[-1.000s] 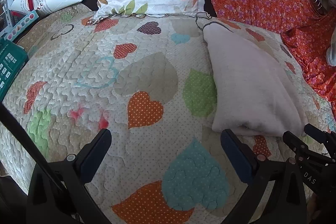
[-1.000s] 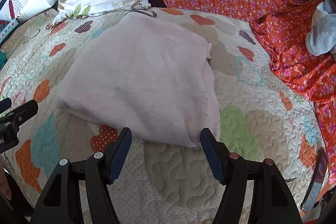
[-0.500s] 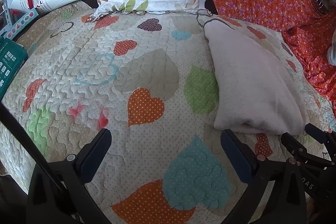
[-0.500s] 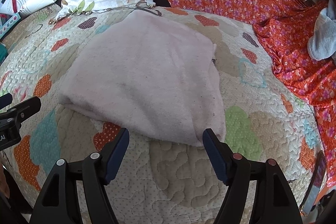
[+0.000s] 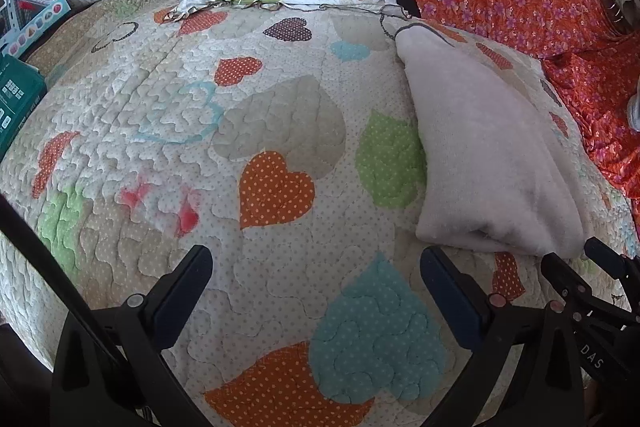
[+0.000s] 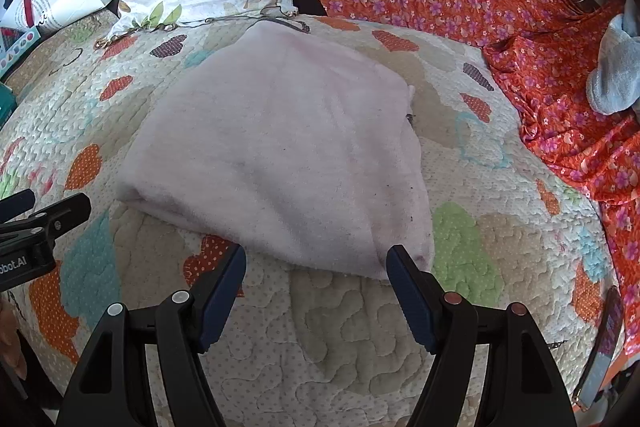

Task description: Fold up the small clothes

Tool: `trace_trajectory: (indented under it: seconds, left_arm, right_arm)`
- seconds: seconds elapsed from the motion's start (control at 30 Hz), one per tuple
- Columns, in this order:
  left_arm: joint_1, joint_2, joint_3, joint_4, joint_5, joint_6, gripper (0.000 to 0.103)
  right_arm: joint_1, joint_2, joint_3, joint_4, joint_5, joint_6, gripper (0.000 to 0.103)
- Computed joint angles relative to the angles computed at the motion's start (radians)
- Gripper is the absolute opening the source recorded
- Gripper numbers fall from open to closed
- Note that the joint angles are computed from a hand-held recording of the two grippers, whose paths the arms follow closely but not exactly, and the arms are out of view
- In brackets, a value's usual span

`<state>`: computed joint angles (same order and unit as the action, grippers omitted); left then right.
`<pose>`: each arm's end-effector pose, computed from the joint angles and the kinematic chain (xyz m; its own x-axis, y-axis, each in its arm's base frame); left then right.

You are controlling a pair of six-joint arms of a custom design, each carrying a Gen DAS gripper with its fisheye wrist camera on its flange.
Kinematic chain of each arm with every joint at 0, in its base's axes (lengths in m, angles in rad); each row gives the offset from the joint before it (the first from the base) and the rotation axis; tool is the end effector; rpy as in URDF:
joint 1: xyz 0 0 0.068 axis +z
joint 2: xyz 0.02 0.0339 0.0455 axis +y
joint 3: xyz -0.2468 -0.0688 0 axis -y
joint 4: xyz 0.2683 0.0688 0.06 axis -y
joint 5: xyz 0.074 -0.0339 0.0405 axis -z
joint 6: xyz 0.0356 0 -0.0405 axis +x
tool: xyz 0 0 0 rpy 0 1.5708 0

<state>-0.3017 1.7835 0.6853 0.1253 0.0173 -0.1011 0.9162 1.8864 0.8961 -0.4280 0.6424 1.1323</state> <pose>0.2952 -0.0925 0.0526 -0.8161 0.1483 -0.5586 0.2252 0.9717 -0.0710 0.2054 0.2325 0.0554 -0.7804 0.1738 -0.6006 0.2987 0.9475 -0.1139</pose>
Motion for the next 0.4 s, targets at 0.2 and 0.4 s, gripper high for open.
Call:
trace_trajectory:
  seconds: [0.2,0.4]
  left_arm:
    - [-0.002,-0.002,-0.005,0.012,-0.002,0.006,0.103]
    - [-0.002,-0.023,-0.024,0.033,-0.012,0.006,0.103]
  right_arm:
    - [0.003,0.015,0.016,-0.005,0.0,-0.001,0.077]
    - [0.002,0.022,0.019,-0.005,-0.001,-0.003,0.077]
